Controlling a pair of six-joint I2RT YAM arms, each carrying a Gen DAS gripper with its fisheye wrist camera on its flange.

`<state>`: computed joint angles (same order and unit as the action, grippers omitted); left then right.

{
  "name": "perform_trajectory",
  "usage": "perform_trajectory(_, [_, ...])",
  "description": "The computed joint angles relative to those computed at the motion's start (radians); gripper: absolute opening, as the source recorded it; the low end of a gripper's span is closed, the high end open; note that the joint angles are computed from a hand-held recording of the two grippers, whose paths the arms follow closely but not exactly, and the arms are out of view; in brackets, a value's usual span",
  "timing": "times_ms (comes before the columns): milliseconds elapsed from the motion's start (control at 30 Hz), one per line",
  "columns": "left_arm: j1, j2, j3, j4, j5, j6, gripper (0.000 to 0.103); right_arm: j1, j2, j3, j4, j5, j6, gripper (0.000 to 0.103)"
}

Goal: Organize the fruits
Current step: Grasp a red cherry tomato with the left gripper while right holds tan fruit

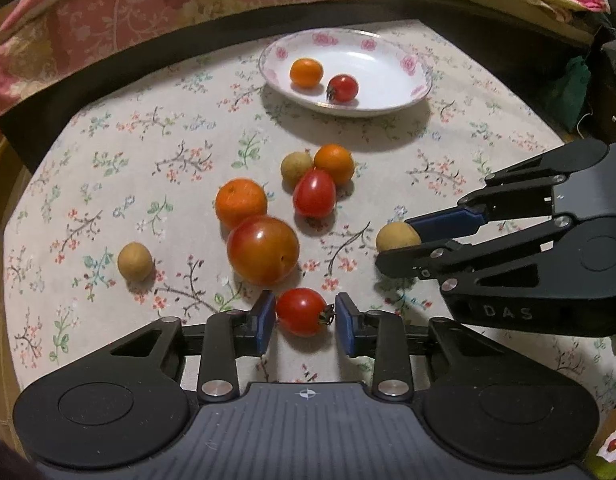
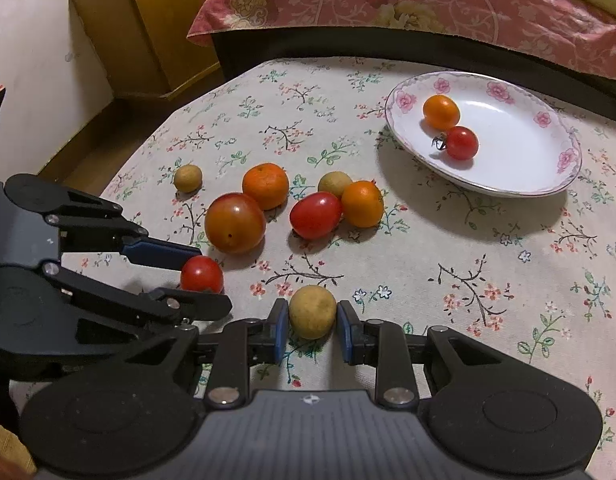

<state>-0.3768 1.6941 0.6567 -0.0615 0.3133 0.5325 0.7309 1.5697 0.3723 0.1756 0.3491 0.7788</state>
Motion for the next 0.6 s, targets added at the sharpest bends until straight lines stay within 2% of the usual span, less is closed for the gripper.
perform_trajectory(167, [-0.018, -0.005, 0.002, 0.007, -0.003, -0.011, 0.041, 0.006, -0.041, -0.009, -0.022, 0.021, 0.01, 0.027])
perform_trajectory(333, [-0.022, 0.023, -0.007, 0.019, -0.023, 0.006, 0.049, -0.001, -0.06, -0.02, -0.035, 0.025, 0.018, 0.027])
perform_trajectory(600, [0.001, 0.033, -0.023, 0.058, -0.058, -0.005, 0.05, -0.003, -0.063, -0.022, -0.038, 0.026, 0.023, 0.027])
